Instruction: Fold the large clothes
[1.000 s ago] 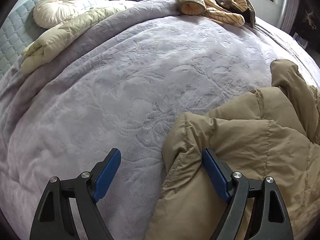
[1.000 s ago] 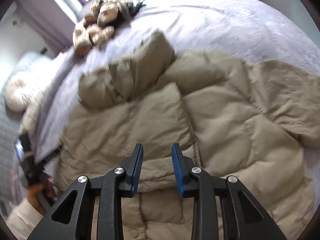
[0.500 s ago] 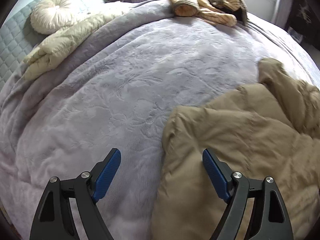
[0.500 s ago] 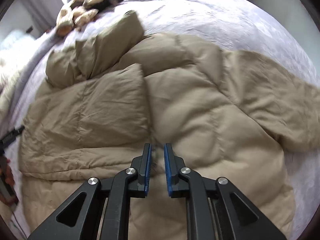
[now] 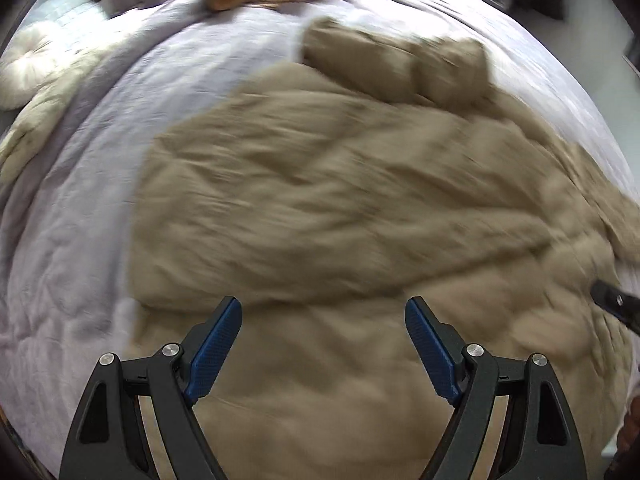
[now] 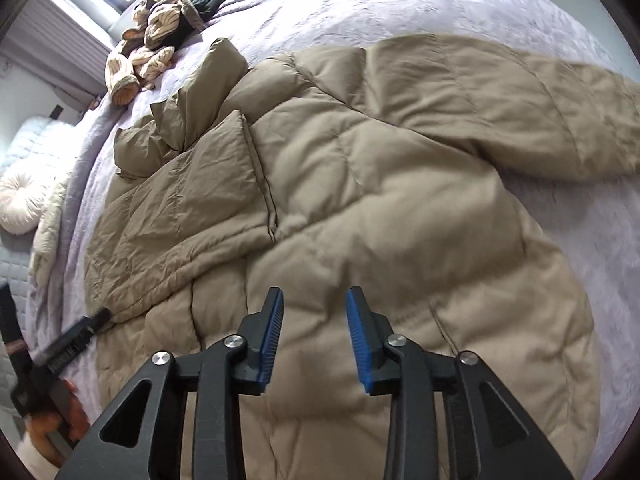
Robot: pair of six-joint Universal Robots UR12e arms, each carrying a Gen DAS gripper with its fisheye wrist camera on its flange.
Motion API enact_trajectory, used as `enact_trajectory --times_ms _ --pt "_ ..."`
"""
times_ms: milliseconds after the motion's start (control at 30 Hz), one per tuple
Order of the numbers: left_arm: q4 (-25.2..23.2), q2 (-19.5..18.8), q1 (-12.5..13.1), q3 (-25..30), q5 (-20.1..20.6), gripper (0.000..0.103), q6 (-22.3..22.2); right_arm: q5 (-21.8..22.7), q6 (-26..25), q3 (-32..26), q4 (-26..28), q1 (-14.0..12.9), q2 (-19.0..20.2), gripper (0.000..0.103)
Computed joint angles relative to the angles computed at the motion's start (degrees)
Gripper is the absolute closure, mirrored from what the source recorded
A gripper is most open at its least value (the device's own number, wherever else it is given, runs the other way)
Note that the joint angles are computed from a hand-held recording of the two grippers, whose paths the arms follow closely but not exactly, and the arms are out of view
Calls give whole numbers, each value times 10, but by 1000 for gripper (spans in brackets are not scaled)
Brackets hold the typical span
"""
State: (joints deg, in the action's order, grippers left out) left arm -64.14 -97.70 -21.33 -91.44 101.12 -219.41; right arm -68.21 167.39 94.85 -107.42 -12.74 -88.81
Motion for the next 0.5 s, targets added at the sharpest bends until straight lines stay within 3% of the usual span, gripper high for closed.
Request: enact_trajectory --times_ms 33,233,400,500 --pt "-2 -6 -7 7 -7 18 3 0 12 -6 -3 7 8 63" --pt "-31 -36 -29 49 -21 18 24 19 -7 -4 25 -16 1 49" --pt "-44 -58 -47 80 -18 18 12 39 -15 -11 39 -36 4 29" --pt "-55 -70 -54 99 -14 0 -1 57 -24 -18 51 -52 8 23"
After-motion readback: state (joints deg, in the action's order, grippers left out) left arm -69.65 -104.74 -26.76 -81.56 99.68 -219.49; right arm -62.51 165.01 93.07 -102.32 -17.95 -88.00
